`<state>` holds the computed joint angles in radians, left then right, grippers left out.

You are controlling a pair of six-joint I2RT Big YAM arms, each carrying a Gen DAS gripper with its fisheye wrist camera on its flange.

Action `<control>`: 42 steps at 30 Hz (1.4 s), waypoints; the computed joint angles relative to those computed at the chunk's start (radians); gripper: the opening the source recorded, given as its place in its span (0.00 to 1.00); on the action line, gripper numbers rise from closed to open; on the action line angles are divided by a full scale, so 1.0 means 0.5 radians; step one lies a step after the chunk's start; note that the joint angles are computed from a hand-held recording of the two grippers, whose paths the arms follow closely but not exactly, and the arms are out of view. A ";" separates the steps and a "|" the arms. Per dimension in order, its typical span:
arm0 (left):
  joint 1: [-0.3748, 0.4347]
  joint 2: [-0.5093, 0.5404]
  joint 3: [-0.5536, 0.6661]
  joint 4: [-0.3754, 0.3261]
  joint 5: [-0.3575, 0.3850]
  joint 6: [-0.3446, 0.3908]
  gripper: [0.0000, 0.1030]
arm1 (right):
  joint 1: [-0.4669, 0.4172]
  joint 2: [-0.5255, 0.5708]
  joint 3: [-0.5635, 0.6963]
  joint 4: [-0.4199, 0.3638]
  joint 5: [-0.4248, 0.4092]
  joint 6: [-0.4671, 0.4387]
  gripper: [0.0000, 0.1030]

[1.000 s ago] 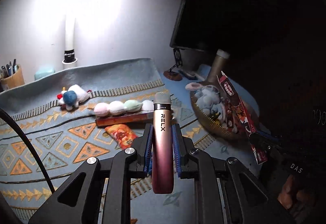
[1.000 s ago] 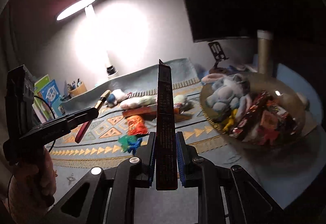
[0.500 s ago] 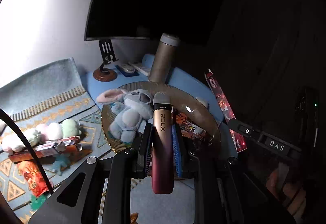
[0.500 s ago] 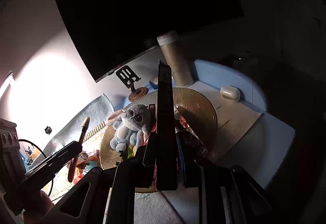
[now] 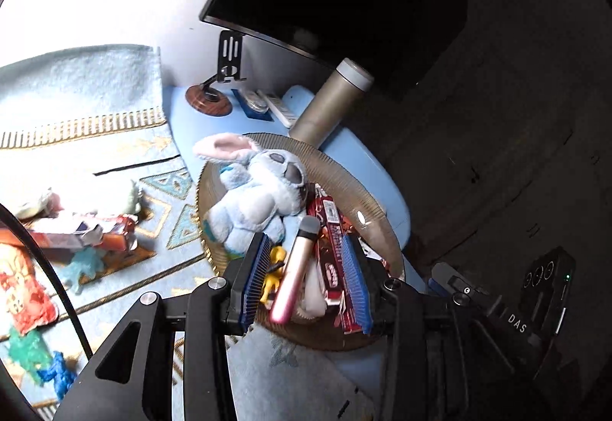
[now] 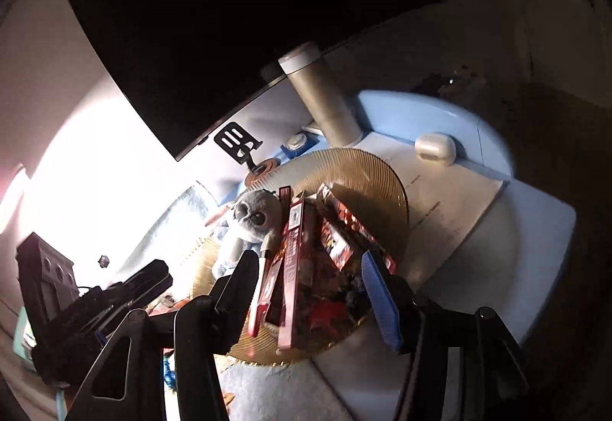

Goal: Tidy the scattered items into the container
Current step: 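Move both open tools back from the bowl to the rug, then grasp the blue dinosaur with the right tool while the left tool grasps the green figure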

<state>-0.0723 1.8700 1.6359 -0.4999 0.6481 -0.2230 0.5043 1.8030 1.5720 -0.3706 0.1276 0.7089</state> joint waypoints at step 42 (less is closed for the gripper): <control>0.619 -0.350 -0.894 0.253 -0.378 0.315 0.51 | 0.612 1.302 1.842 -1.131 -0.189 -0.833 0.55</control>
<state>0.2372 1.6951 1.1887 -0.3732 0.4593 -0.0655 0.8102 2.4541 2.4931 -0.9360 0.0333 0.2925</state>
